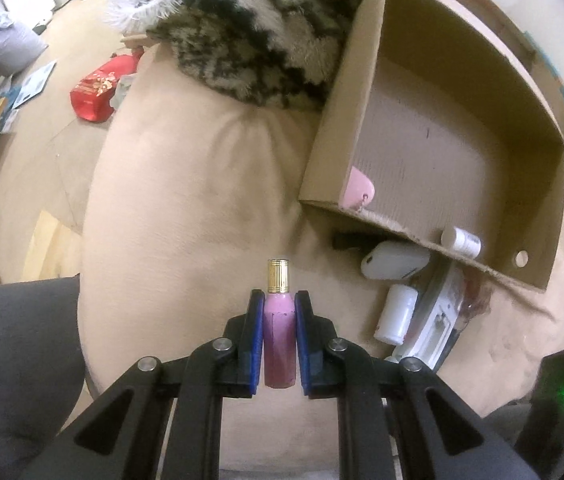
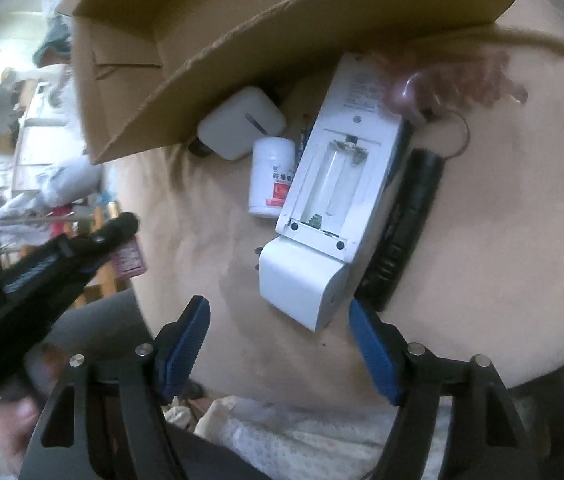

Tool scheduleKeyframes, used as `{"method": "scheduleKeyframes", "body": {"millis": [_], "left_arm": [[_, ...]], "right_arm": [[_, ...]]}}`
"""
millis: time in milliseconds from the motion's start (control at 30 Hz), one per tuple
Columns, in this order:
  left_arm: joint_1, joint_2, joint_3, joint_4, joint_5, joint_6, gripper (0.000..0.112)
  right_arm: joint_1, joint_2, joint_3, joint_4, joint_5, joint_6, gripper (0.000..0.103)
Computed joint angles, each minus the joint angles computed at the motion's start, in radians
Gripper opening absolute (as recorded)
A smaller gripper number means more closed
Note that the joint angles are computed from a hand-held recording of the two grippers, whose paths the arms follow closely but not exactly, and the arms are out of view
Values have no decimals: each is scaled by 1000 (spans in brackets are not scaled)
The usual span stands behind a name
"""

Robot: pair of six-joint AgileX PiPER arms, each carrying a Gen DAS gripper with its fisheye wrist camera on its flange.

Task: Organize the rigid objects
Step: 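Grasp the pink perfume bottle with the left tool while the right tool grasps the white plug charger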

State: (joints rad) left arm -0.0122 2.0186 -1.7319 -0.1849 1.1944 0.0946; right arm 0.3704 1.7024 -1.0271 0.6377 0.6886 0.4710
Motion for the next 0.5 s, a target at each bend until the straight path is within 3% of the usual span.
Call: {"method": "scheduleKeyframes", "body": {"millis": [167, 267, 500], "left_arm": [[5, 9, -26, -3, 19, 4, 13], [-22, -7, 19, 0, -18, -10, 13], [-23, -22, 36, -2, -28, -6, 13]], "right_arm": [[70, 94, -130, -218, 49, 233, 72], [103, 151, -189, -304, 85, 302, 56], [136, 106, -161, -339, 60, 297, 51]]}}
